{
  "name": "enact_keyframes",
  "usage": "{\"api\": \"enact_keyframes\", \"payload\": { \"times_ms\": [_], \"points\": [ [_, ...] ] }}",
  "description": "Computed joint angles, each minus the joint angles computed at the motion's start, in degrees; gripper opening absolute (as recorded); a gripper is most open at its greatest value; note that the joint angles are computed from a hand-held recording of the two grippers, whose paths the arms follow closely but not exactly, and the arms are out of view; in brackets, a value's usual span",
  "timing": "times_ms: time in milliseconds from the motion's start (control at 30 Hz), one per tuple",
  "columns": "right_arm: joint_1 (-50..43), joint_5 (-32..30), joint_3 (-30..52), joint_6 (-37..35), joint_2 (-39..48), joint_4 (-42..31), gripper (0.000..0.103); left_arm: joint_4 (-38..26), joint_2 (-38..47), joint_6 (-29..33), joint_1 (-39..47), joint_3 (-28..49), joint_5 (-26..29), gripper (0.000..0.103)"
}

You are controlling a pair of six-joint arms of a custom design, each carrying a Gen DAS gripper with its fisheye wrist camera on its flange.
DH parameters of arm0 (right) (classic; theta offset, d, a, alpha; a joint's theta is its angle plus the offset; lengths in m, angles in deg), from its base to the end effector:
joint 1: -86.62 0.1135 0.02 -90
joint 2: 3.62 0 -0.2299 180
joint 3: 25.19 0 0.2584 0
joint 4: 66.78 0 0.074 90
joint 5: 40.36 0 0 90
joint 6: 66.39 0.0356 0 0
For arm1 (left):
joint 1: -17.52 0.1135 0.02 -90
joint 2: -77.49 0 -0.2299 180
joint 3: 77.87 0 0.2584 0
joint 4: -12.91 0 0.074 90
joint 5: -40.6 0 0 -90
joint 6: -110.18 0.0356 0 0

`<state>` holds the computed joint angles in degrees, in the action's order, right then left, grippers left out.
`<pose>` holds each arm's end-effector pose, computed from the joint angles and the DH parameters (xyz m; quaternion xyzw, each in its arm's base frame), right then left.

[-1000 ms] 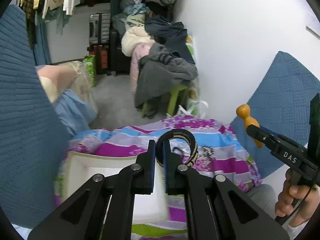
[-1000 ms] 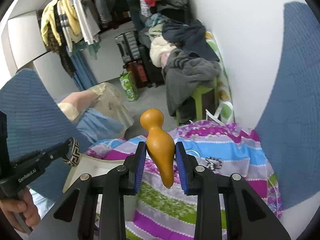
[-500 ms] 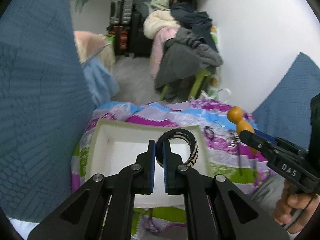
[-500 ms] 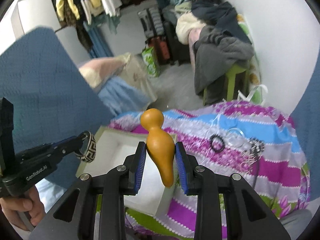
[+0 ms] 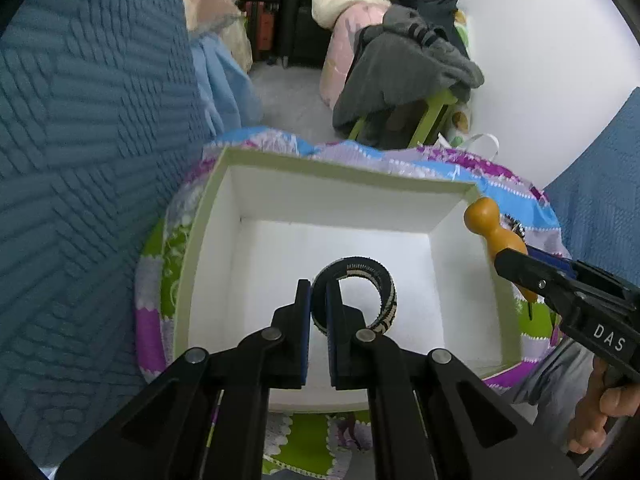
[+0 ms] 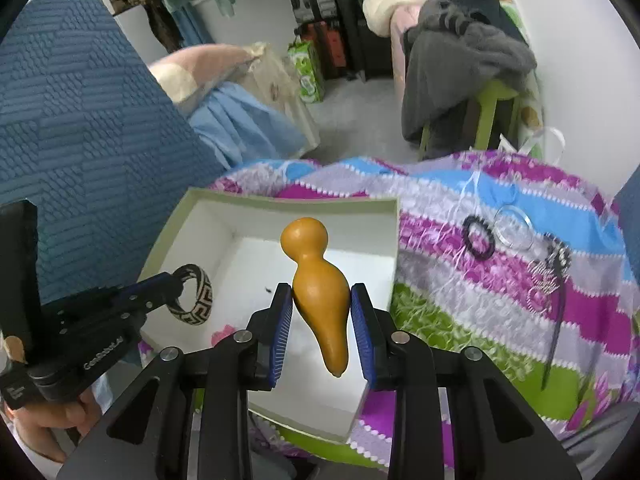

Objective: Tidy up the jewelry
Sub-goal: 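Carry the bangle and gourd pendant into the white box and release them, then move both open tools back over the remaining jewelry on the cushion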

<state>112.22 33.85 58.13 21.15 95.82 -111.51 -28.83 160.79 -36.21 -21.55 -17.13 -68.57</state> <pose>0.3193 0.1637 0.1740 -0.2659 0.9217 0.1802 0.2175 0.2236 -0.1664 0.1457 -0.1814 0.9448 -0.0531 0.2676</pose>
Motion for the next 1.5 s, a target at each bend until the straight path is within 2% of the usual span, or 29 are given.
{"api": "enact_keyframes", "payload": {
  "times_ms": [200, 267, 300, 333, 400, 467, 533, 667, 800, 967, 1100, 1167, 1200, 1367, 1500],
  "points": [
    [-0.25, 0.29, -0.25, 0.19, 1.71, 0.52, 0.029, 3.94, -0.11, -0.58, 0.14, -2.66, 2.15, 0.007],
    [-0.79, -0.53, 0.06, 0.17, 1.93, 0.17, 0.036, 4.59, -0.88, -1.36, 0.14, -3.29, 2.82, 0.008],
    [-0.96, -0.65, 0.17, 0.0, 1.81, -0.07, 0.037, 4.44, -1.23, -1.68, 0.21, -3.43, 2.91, 0.01],
    [-1.12, -0.67, 0.34, -0.22, 1.75, -0.26, 0.037, 4.17, -1.38, -1.87, 0.17, -3.34, 2.84, 0.012],
    [-1.54, -0.92, 0.68, -0.64, 1.18, -0.8, 0.038, 2.81, -2.01, -2.6, -0.37, -2.73, 2.15, 0.037],
    [-2.21, -1.74, 1.06, -1.12, 0.1, -1.58, 0.043, 1.59, -3.39, -3.27, -1.02, -2.29, 0.72, 0.044],
    [-2.93, -2.54, 1.41, -1.63, -1.29, -2.24, 0.044, -0.28, -4.04, -3.5, -1.42, -0.82, -0.14, 0.044],
    [-4.41, -3.44, 1.41, -2.34, -5.91, -2.87, 0.054, -5.27, -6.49, -4.85, -3.78, 3.38, -3.09, 0.045],
    [-5.77, -3.69, 3.52, -5.01, -10.14, -6.09, 0.054, -12.23, -7.22, -6.08, -6.99, 10.61, -8.37, 0.045],
    [-9.76, -8.47, 8.21, -5.85, -12.8, -11.36, 0.059, -23.47, -3.03, -7.76, -11.23, 22.76, -14.28, 0.045],
    [-12.75, -11.51, 10.56, -7.29, -14.71, -13.86, 0.06, -27.54, -0.59, -8.5, -13.43, 28.96, -16.79, 0.047],
    [-14.11, -11.97, 10.72, -8.04, -16.04, -14.02, 0.074, -28.53, 0.43, -9.25, -14.44, 31.11, -17.92, 0.053],
    [-14.75, -12.24, 10.54, -8.49, -16.58, -13.8, 0.075, -28.68, 0.89, -9.42, -14.71, 31.93, -18.44, 0.058],
    [-18.59, -13.55, 10.32, -12.89, -18.56, -14.27, 0.075, -30.93, 4.99, -10.97, -16.51, 37.35, -20.56, 0.062],
    [-22.35, -15.61, 9.79, -15.94, -18.94, -14.78, 0.078, -32.54, 9.27, -11.56, -18.47, 42.69, -23.01, 0.078]
  ]
}}
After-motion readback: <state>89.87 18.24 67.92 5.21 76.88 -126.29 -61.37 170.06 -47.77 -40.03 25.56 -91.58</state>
